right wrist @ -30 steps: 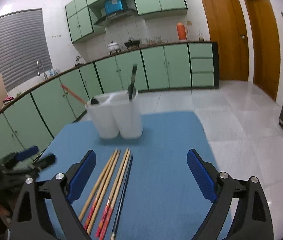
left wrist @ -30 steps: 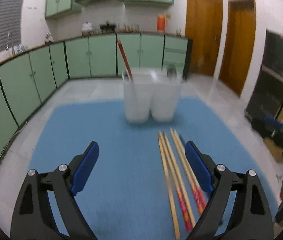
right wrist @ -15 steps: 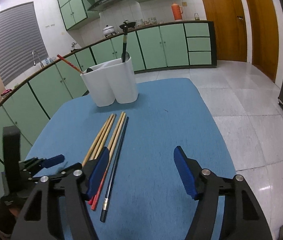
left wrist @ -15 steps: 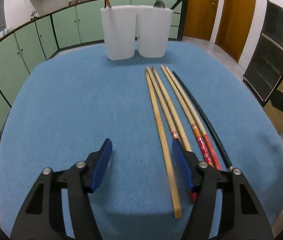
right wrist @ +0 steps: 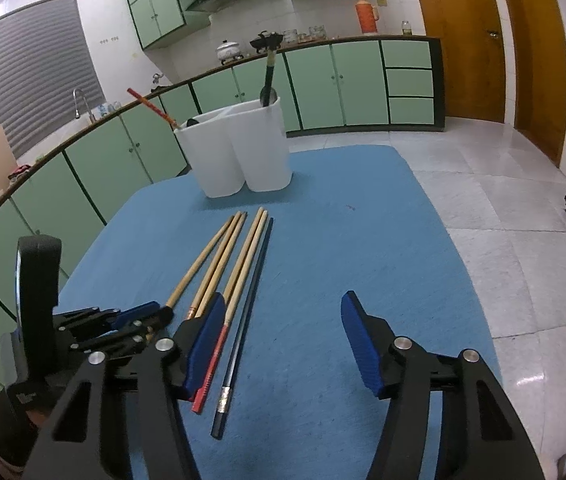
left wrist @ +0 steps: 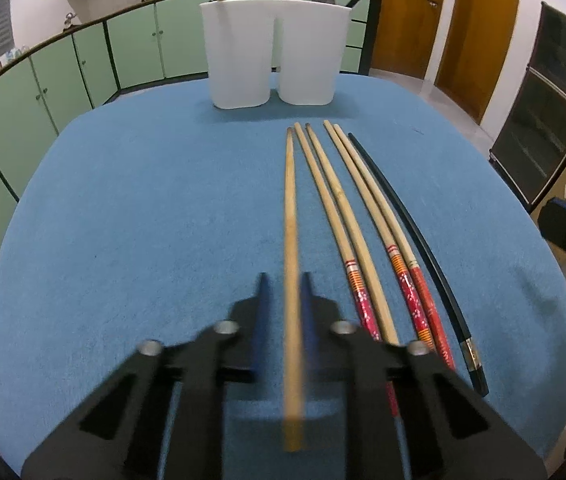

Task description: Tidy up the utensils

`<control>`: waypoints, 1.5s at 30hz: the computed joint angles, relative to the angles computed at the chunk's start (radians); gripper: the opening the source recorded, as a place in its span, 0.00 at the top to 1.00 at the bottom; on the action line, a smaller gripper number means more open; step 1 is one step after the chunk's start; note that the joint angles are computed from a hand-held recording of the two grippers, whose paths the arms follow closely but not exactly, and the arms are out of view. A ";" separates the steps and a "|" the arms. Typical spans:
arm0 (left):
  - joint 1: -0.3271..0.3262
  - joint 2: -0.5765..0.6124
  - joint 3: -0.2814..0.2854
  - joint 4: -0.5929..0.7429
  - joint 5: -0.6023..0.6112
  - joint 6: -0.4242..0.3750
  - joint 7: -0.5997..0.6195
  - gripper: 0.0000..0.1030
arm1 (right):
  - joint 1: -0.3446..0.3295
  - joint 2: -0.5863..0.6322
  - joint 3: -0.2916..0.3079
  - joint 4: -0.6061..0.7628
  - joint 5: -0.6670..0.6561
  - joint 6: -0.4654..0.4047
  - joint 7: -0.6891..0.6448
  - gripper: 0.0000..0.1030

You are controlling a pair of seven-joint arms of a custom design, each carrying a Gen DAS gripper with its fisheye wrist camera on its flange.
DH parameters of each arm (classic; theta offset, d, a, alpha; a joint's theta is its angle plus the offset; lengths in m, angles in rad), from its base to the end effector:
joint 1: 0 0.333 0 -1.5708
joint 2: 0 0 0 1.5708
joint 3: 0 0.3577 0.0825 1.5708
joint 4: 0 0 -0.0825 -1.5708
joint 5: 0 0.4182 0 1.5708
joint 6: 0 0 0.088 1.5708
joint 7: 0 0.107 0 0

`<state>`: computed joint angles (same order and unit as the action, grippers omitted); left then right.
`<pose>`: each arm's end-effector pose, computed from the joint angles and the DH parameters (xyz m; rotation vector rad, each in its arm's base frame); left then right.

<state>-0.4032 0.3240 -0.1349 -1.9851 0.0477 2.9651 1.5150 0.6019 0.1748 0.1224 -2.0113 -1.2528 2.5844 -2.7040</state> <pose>0.5961 -0.3508 0.3962 -1.3848 2.3474 -0.8338 0.4759 0.4399 0.4234 -1.3789 1.8869 -0.6180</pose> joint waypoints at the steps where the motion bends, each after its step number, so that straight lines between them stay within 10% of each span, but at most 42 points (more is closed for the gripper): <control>1: 0.006 -0.005 -0.005 -0.007 -0.009 0.002 0.002 0.94 | 0.000 0.003 0.001 0.002 0.002 0.004 -0.003 0.46; 11: -0.128 -0.058 0.177 -0.072 0.250 0.023 -0.335 0.94 | 0.024 0.059 0.005 0.028 0.115 0.059 -0.134 0.68; 28: -0.053 -0.052 0.105 -0.060 0.312 0.013 -0.377 0.94 | 0.074 0.145 -0.053 0.091 0.249 0.077 -0.269 0.92; 40: -0.056 -0.024 0.105 -0.020 0.313 -0.005 -0.378 0.94 | 0.056 0.106 -0.065 0.042 0.203 0.049 -0.133 0.93; 45: 0.002 -0.033 0.040 -0.034 0.226 -0.003 -0.278 0.78 | 0.052 0.089 -0.065 0.022 0.134 0.090 -0.092 0.90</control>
<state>-0.4014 0.2909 -0.0945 -2.0193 0.2740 2.9626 1.2371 0.6543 0.2642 0.0579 -1.9889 -1.1185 2.6745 -2.7958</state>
